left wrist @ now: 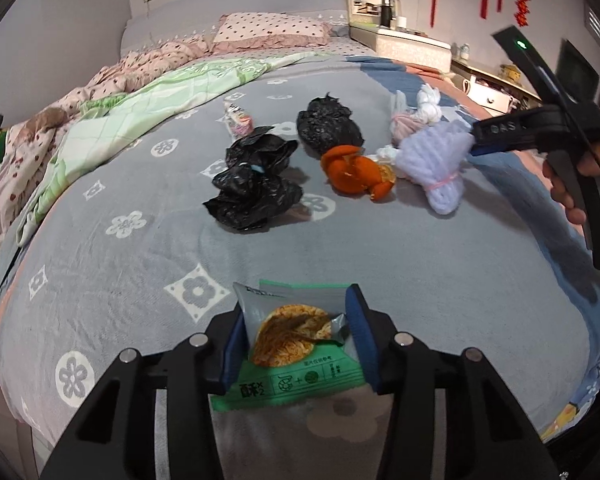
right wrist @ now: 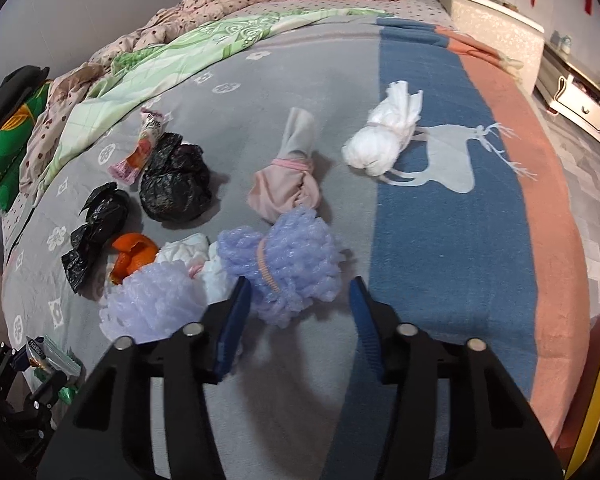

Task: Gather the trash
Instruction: 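Grasp the green biscuit packet with the left gripper while the right gripper grasps the lavender mesh sponge, then carry the biscuit packet and lavender sponge over the yellow bin with both grippers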

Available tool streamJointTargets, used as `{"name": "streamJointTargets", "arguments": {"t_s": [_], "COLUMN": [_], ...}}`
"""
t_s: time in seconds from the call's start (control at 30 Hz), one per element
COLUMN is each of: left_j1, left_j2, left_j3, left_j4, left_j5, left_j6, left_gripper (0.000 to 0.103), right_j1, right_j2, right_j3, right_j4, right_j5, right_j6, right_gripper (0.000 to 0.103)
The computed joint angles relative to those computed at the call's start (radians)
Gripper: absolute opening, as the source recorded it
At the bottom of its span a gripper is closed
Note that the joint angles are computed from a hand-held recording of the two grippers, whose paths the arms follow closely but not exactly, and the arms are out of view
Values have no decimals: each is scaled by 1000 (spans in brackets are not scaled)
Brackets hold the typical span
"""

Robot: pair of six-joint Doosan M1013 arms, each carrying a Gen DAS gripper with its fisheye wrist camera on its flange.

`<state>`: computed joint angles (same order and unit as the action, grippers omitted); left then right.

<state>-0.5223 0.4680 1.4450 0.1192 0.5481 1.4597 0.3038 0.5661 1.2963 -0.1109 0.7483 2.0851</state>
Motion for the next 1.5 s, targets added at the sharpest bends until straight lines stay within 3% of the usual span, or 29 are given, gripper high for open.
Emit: {"name": "streamJointTargets", "arguments": {"t_s": [0.13,0.27,0.6,0.9,1.23,1.5], "left_j1": [-2,0,1,15,9,-26], "left_j2": [-7,-15,-35,-60,-101,-106], "left_j3": [8,12,18,21,11,-61], "left_j4": [1,-3,16,-76,-97,-170], "left_j5": [-12,-19,-26,-50,-106,-140], "left_j6": [0,-3,-20,13,19,92], "left_gripper": [39,34,28,27,27,27], "right_j1": [5,20,10,-1,-4,-19], "right_j2": [0,-8,-66,-131,-246,-365], "right_j3": [-7,0,63,129,218,285], "right_j4": [8,-79,-141,-162,-196,-329], "right_j5": [1,-2,-57,-111,-196,-235], "right_j6": [-12,28,96,146,183,304], "right_gripper": [17,5,1,1,1,1]}}
